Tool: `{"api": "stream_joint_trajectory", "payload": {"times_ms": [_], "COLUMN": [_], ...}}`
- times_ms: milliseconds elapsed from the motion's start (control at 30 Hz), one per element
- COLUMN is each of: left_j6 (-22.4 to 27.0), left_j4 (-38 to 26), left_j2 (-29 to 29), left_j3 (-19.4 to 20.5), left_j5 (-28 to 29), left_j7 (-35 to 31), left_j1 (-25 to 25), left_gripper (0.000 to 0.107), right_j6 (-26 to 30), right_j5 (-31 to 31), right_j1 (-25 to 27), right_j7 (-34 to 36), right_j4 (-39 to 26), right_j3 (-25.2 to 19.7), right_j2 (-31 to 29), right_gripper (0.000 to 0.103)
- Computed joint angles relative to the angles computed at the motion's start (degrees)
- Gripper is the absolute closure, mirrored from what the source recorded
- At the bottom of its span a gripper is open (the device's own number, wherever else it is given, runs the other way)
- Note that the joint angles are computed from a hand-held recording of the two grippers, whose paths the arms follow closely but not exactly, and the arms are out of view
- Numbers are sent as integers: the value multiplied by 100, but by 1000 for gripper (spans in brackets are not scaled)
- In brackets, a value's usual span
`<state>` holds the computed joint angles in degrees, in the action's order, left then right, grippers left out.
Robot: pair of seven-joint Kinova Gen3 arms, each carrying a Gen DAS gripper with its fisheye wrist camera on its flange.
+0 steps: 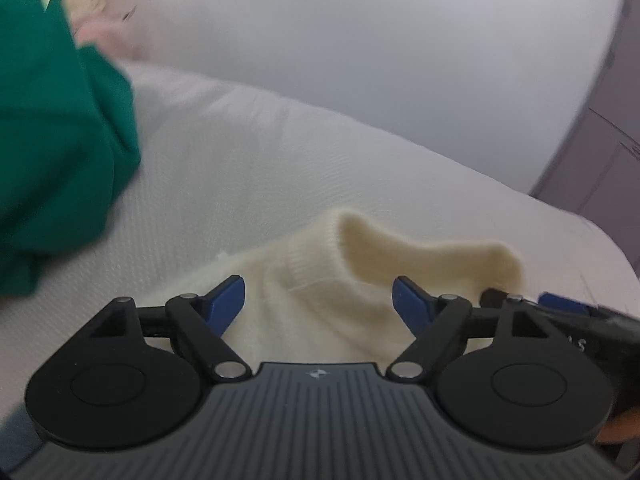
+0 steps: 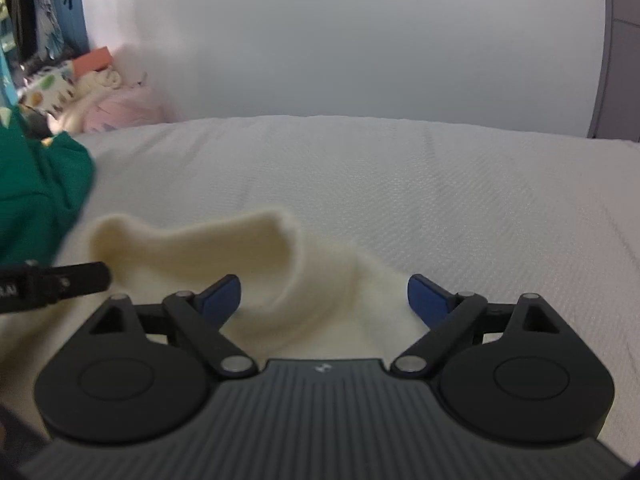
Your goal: Fold large clothes
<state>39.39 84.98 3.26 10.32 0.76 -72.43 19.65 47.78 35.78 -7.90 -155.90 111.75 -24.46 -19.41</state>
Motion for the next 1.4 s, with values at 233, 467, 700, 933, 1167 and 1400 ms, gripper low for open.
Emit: {"api": "stream_joint_trajectory", "payload": {"times_ms": [233, 467, 700, 933, 1167, 1400], "left_j6": [646, 1539, 2472, 3444, 4020, 4296], "left_j4": [-89, -96, -224, -412, 62, 554], "left_j2": [-687, -1762, -2998, -3986, -4981, -5712], "left_j3": [13, 133, 205, 104, -19, -214], "left_j5": [-12, 26, 329, 738, 1042, 1336], "left_j7": [-184, -120, -345, -424, -509, -433], "left_j1": [-115, -319, -519, -680, -831, -955], "left_gripper": [23, 23, 23, 23, 23, 23], "right_j6": [548, 1111, 1699, 2285, 2617, 2715], "right_j5": [-590, -1236, -1882, -2621, -3334, -4251], "right_j1": [-53, 186, 616, 1066, 1316, 1488], "right_j7": [369, 832, 1205, 1553, 1914, 1899], "right_j4": [-264, -714, -1283, -1909, -2157, -2011], "right_j3": [-141, -540, -1175, -1674, -1841, -1714], "right_j2": [-576, -1289, -1989, -2666, -3350, -4130], "right_gripper": [11, 11, 11, 11, 11, 11]}}
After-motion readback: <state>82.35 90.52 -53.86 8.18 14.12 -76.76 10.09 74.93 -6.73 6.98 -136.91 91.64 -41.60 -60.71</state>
